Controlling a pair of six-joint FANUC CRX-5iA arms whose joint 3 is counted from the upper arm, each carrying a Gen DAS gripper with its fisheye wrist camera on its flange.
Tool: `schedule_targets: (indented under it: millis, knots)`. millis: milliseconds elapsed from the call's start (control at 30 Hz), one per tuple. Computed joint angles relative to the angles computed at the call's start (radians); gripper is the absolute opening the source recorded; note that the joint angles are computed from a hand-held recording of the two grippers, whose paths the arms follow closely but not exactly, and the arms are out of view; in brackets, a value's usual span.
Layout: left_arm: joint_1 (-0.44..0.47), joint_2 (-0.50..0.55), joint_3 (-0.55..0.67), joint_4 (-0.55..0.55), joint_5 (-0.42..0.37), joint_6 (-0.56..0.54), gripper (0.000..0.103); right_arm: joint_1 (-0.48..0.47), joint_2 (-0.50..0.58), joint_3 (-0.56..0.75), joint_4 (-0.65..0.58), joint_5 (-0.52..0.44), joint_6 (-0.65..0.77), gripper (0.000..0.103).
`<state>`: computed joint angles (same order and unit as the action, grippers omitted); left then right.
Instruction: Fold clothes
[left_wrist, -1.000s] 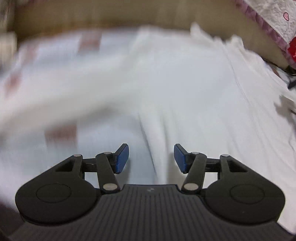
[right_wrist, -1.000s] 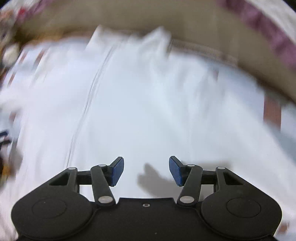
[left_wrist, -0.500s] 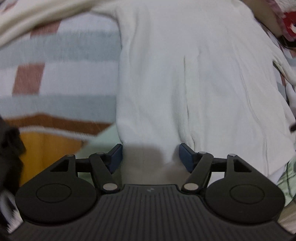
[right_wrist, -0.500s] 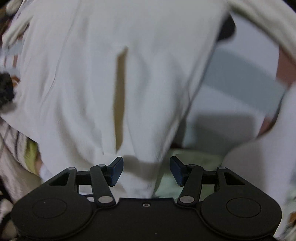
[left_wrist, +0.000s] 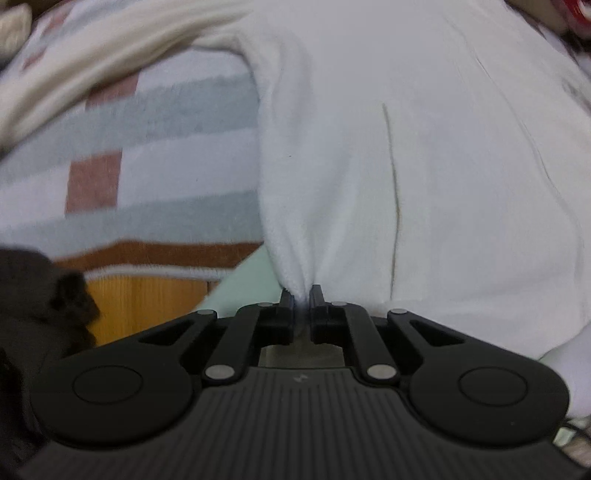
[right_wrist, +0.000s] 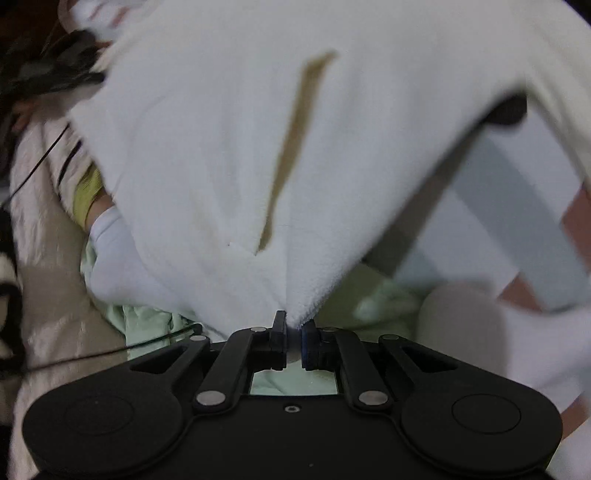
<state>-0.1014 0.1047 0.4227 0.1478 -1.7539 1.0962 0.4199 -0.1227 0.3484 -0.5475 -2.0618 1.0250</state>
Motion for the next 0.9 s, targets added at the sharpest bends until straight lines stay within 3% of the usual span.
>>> schedule_targets:
  millis: [100, 167, 267, 333, 400, 433, 533, 600, 700, 800, 900]
  knots:
    - [-0.021, -0.023, -0.013, -0.041, 0.010, -0.054, 0.007, 0.038, -0.046, -0.056, -0.032, -0.017, -0.084, 0.010]
    - [-0.044, -0.036, -0.018, -0.073, 0.018, -0.084, 0.007, 0.054, -0.027, -0.042, -0.022, -0.039, -0.069, 0.012]
    - [-0.061, -0.033, -0.009, -0.096, 0.020, -0.074, 0.014, 0.099, -0.001, 0.002, 0.018, -0.103, -0.020, 0.023]
    - [-0.043, -0.037, 0.000, -0.076, 0.040, -0.053, 0.017, 0.133, 0.026, 0.062, 0.047, -0.168, 0.036, 0.042]
    - [-0.007, -0.051, -0.002, -0.021, 0.077, -0.033, 0.024, 0.160, 0.054, 0.147, 0.081, -0.222, 0.117, 0.047]
    - [0.023, -0.067, -0.015, 0.037, 0.111, -0.024, 0.024, 0.170, 0.058, 0.183, 0.120, -0.203, 0.156, 0.047]
    - [0.095, -0.100, -0.068, 0.193, 0.235, 0.021, 0.026, 0.181, 0.030, 0.208, 0.290, 0.072, 0.223, 0.047]
    - [0.103, -0.090, -0.078, 0.219, 0.327, 0.146, 0.036, 0.224, 0.034, 0.184, 0.422, 0.237, 0.193, 0.047]
    - [0.103, -0.066, -0.085, 0.244, 0.470, 0.332, 0.042, 0.279, 0.043, 0.122, 0.623, 0.496, 0.112, 0.048]
    - [0.075, 0.007, -0.051, 0.202, 0.595, 0.542, 0.044, 0.348, 0.136, 0.141, 0.741, 0.607, 0.096, 0.048]
    - [0.068, 0.095, 0.013, 0.150, 0.639, 0.719, 0.044, 0.362, 0.227, 0.193, 0.771, 0.720, 0.127, 0.048]
